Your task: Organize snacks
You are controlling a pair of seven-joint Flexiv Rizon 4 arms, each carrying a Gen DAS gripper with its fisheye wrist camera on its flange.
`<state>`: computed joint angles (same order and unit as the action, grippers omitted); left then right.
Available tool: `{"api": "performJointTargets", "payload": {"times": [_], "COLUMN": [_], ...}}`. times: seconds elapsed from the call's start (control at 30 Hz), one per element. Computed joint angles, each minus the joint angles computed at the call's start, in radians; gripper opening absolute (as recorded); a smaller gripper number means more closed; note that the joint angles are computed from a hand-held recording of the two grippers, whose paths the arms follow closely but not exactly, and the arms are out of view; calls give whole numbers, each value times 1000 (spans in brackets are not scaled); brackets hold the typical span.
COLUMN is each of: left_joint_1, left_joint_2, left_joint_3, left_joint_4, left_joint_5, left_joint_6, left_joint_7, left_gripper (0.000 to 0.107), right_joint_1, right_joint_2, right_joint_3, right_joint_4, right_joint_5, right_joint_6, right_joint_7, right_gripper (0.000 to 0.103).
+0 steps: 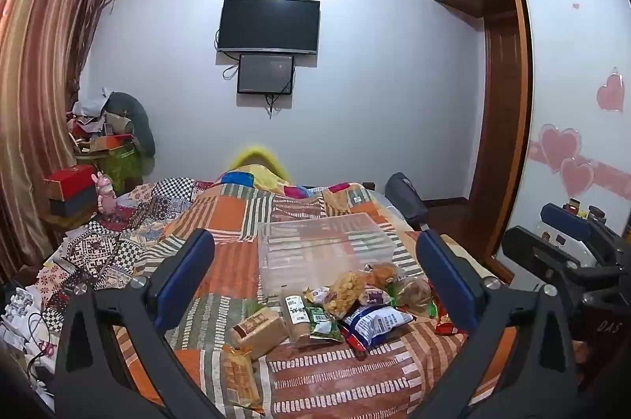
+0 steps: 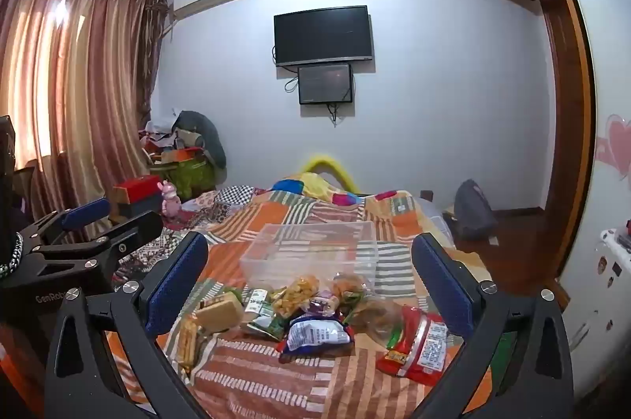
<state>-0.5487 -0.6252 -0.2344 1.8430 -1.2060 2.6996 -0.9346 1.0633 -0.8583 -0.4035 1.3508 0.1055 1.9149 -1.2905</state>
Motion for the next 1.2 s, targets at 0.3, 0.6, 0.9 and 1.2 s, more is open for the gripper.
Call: {"api": "performJointTargets", "payload": {"times": [0.3,0.6,0.9,1.2], "left_joint_1": [-5,-4,-2,-1], "left_joint_2": [-8,-1,-7,-5], "left_joint_3": [7,4,4,5], "left_joint_4": [9,16,11,16], "left_joint_5": [20,26,27,30], "left_joint_6": [20,23,18,20], "left_joint_7": [12,4,1,-8], "left_gripper": [103,103,103,103], "right_joint_1": [16,-1,-1,-3], "right_joint_2": [-11,-9,-11,-8], "right_joint_3": [-21,-1,-4,-1], "right_joint_4": [-8,-7,-8,-7], "right_joint_5": [12,-3,-5,-7], "right_joint_6": [-8,-6,-6,-8], "right_joint_7": [8,20,26,28], "right_gripper": [103,103,103,103]}}
